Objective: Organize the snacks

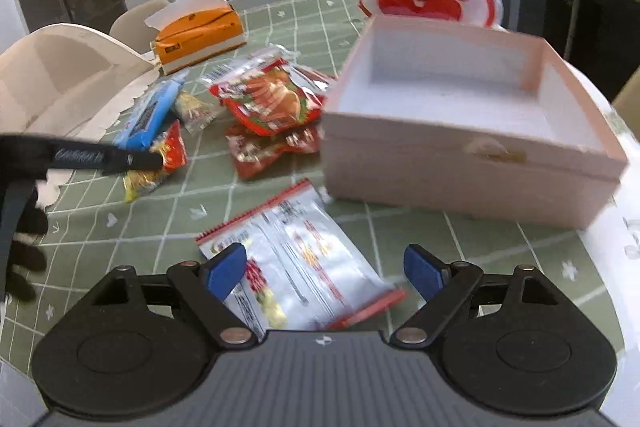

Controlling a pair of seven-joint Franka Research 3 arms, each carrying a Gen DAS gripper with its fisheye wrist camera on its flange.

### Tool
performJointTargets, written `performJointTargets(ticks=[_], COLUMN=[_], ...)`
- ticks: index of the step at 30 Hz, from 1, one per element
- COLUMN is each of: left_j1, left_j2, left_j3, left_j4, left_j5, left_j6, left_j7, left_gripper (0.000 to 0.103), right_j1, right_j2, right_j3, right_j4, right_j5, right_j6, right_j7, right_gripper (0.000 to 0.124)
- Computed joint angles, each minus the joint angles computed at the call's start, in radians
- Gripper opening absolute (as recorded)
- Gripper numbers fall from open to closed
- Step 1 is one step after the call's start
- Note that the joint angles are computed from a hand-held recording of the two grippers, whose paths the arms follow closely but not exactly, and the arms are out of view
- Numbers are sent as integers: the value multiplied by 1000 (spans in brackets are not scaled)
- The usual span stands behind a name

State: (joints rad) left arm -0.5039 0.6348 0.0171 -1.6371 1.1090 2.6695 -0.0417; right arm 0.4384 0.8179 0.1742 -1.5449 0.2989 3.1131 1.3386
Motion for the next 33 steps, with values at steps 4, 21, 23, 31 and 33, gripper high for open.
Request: performJointTargets(ticks=[4, 21, 23, 31, 33], left_j1=[30, 19, 43, 175, 213], left_j2=[11, 6, -5, 20, 20], left_j3=[-30, 210, 182, 34, -10], left_j4=[6, -54, -50, 1, -1], left_j5=[-36, -59, -60, -223, -286], left_j6=[-2, 327, 281, 129, 144], left_j7=[163, -120, -73, 181, 273], left_gripper=[24, 24, 24, 25, 24], right_j1=[-74, -191, -166, -88, -75], right_j2=[-14, 45, 57, 72, 72], right_j3=[84, 269, 251, 193, 179], right_j4=[-49, 4, 41, 127, 158], right_j5=[24, -1, 1, 34, 49], right_j6=[26, 15, -12, -119, -187], right_j7=[-39, -295, -319, -386, -390], right_gripper=[87, 88, 88, 88, 88])
